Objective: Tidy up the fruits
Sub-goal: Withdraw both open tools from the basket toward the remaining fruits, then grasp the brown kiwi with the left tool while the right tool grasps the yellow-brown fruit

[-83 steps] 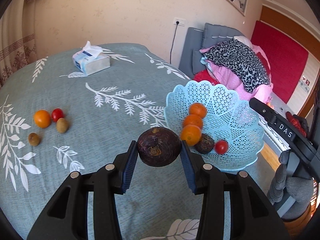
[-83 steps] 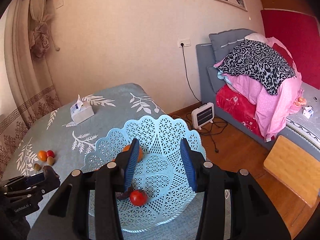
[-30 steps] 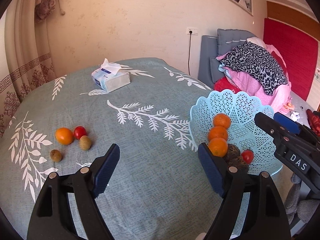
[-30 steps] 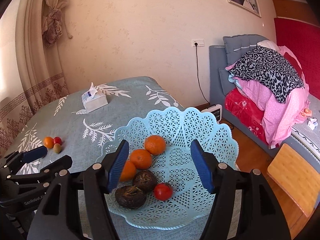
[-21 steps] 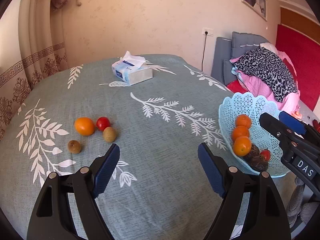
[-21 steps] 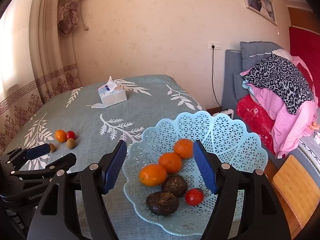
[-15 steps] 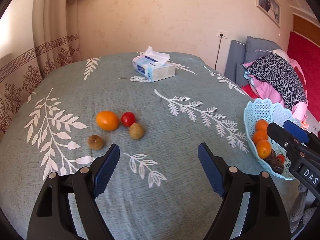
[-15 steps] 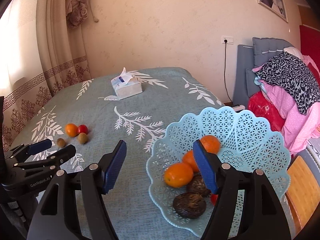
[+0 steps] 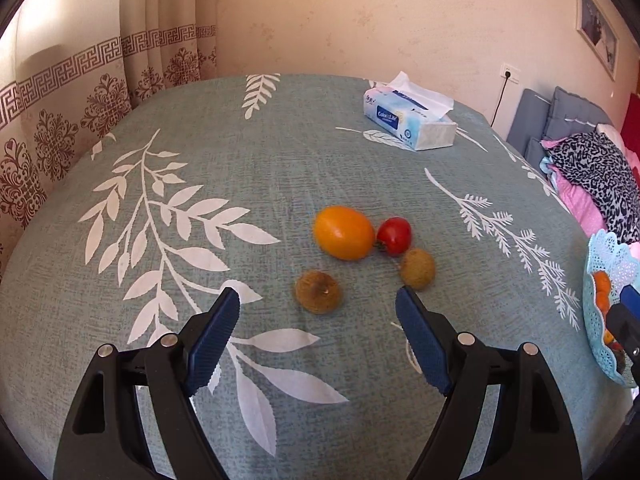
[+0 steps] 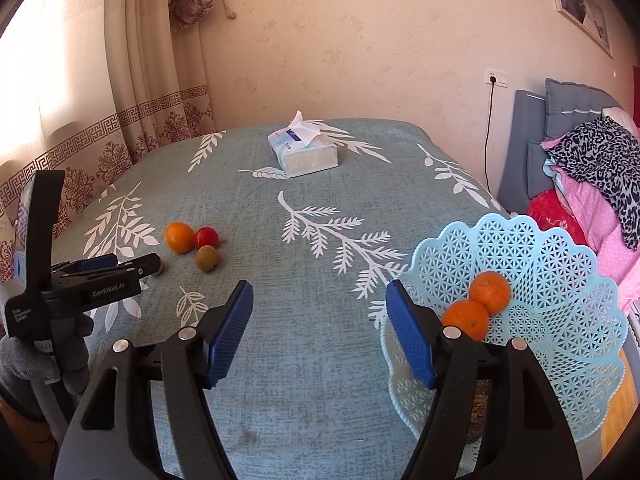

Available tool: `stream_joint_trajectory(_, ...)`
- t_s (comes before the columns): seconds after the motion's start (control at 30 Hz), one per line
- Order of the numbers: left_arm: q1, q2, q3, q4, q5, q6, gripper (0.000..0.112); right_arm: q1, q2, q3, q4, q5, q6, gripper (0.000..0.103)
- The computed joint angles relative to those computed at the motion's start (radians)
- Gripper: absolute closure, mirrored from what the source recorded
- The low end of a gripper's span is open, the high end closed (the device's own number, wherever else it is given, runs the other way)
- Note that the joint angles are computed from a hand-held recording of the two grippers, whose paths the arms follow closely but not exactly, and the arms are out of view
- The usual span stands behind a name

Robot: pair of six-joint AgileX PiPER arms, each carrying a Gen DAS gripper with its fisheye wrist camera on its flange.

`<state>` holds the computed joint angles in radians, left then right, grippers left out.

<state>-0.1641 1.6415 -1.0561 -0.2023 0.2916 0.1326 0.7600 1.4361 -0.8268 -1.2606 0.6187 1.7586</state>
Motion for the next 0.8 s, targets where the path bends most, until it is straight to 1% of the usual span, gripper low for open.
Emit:
stream_joint_trajectory(0.03, 0.013, 0.018, -0.018, -0.055, 0.020, 0.051, 0.041, -0.001, 0.009, -0.006, 0.003, -0.008, -0.007, 0.033)
stream_joint_trajectory(0.1, 0.026, 0.047, -0.040, -0.100, 0.039, 0.088, 0.046, -0.006, 0.025, -0.023, 0.018, -0.027, -0.033, 0.033)
stream_joint_trajectory(0.17, 0.032, 0.072, -0.059, -0.127, 0.057, 0.111, 0.053, -0.008, 0.035, -0.038, 0.039, -0.046, -0.062, 0.033)
stream_joint_trajectory(0.3, 0.040, 0.086, -0.067, -0.168, 0.064, 0.151, 0.060, -0.027, 0.056, -0.074, 0.095, -0.093, -0.127, 0.033)
stream_joint_trajectory(0.4, 0.047, 0.086, -0.065, -0.211, 0.065, 0.193, 0.071, -0.036, 0.084, -0.110, 0.145, -0.121, -0.186, 0.033)
stream_joint_trajectory(0.43, 0.050, 0.087, -0.065, -0.238, 0.069, 0.220, 0.078, -0.038, 0.097, -0.125, 0.160, -0.128, -0.206, 0.033)
stream_joint_trajectory(0.47, 0.056, 0.086, -0.065, -0.275, 0.075, 0.257, 0.082, -0.038, 0.111, -0.139, 0.174, -0.134, -0.225, 0.033)
stream_joint_trajectory(0.57, 0.069, 0.072, -0.049, -0.362, 0.075, 0.346, 0.085, -0.059, 0.165, -0.199, 0.263, -0.169, -0.328, 0.033)
stream_joint_trajectory(0.67, 0.081, 0.045, -0.023, -0.435, 0.057, 0.414, 0.085, -0.095, 0.229, -0.270, 0.428, -0.215, -0.495, 0.033)
stream_joint_trajectory(0.8, 0.086, 0.005, 0.017, -0.470, 0.012, 0.451, 0.085, -0.118, 0.323, -0.374, 0.577, -0.219, -0.662, 0.032)
